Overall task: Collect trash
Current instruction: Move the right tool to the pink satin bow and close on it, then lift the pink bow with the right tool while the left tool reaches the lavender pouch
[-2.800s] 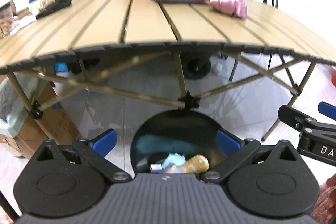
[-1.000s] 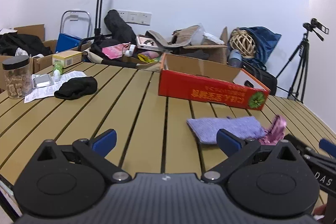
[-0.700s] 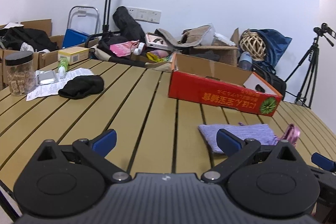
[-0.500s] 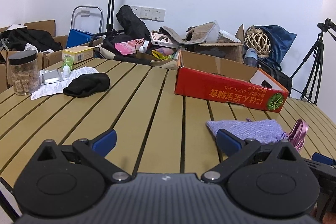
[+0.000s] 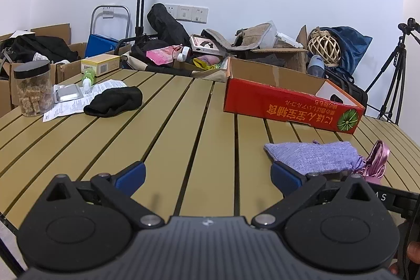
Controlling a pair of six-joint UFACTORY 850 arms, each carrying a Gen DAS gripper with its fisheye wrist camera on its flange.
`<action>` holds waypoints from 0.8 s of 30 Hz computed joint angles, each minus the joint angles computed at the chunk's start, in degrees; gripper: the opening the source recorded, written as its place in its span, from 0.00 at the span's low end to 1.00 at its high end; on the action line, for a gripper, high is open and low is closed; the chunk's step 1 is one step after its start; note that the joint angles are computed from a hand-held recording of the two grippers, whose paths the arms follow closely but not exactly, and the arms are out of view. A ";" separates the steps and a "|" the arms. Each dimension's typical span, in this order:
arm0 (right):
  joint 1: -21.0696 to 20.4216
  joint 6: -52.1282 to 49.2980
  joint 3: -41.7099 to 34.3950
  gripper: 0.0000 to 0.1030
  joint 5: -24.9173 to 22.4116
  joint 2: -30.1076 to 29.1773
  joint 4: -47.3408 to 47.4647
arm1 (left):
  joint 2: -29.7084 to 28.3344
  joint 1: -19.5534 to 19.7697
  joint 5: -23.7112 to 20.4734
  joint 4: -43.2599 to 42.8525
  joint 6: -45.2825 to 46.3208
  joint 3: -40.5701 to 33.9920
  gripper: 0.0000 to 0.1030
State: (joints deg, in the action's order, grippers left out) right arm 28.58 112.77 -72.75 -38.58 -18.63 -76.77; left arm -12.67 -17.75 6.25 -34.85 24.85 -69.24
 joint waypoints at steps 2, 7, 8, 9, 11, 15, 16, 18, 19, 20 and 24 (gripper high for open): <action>-0.11 -0.14 0.14 0.94 0.50 0.06 -0.13 | -0.01 0.09 -0.16 0.73 -0.94 -0.05 1.00; -0.33 -0.61 0.48 0.69 1.57 0.32 0.56 | -0.12 -0.04 -0.26 0.63 -0.78 -0.11 1.00; -0.31 -0.51 0.60 0.65 1.70 0.37 0.29 | -0.13 -0.05 -0.22 0.41 -0.52 -0.09 1.00; -0.23 -0.60 0.61 0.59 1.60 0.35 0.12 | -0.08 -0.06 -0.22 0.24 -0.38 -0.04 1.00; -0.01 -1.28 0.42 0.54 1.00 0.16 0.26 | -0.13 -0.01 -0.34 0.18 -0.40 -0.09 1.00; -0.01 0.72 1.29 0.44 1.31 0.74 -1.31 | -0.11 0.07 -0.36 -0.67 0.33 0.00 1.00; -0.07 1.35 1.61 0.43 1.51 0.96 -1.75 | -0.11 0.08 -0.40 -1.55 1.18 -0.02 1.00; -0.18 3.55 2.38 0.42 2.01 1.46 -3.16 | -0.17 0.16 -0.57 -3.15 2.55 -0.17 1.00; -0.28 4.86 2.87 0.41 2.38 1.77 -4.06 | -0.17 0.20 -0.67 -2.90 2.15 -0.21 1.00; -0.33 6.05 3.34 0.40 2.57 2.07 -4.92 | -0.13 0.25 -0.76 -1.54 0.70 -0.18 1.00; -0.02 8.36 4.86 0.37 1.27 2.98 -7.17 | 0.12 0.25 -0.52 0.79 -1.31 0.08 1.00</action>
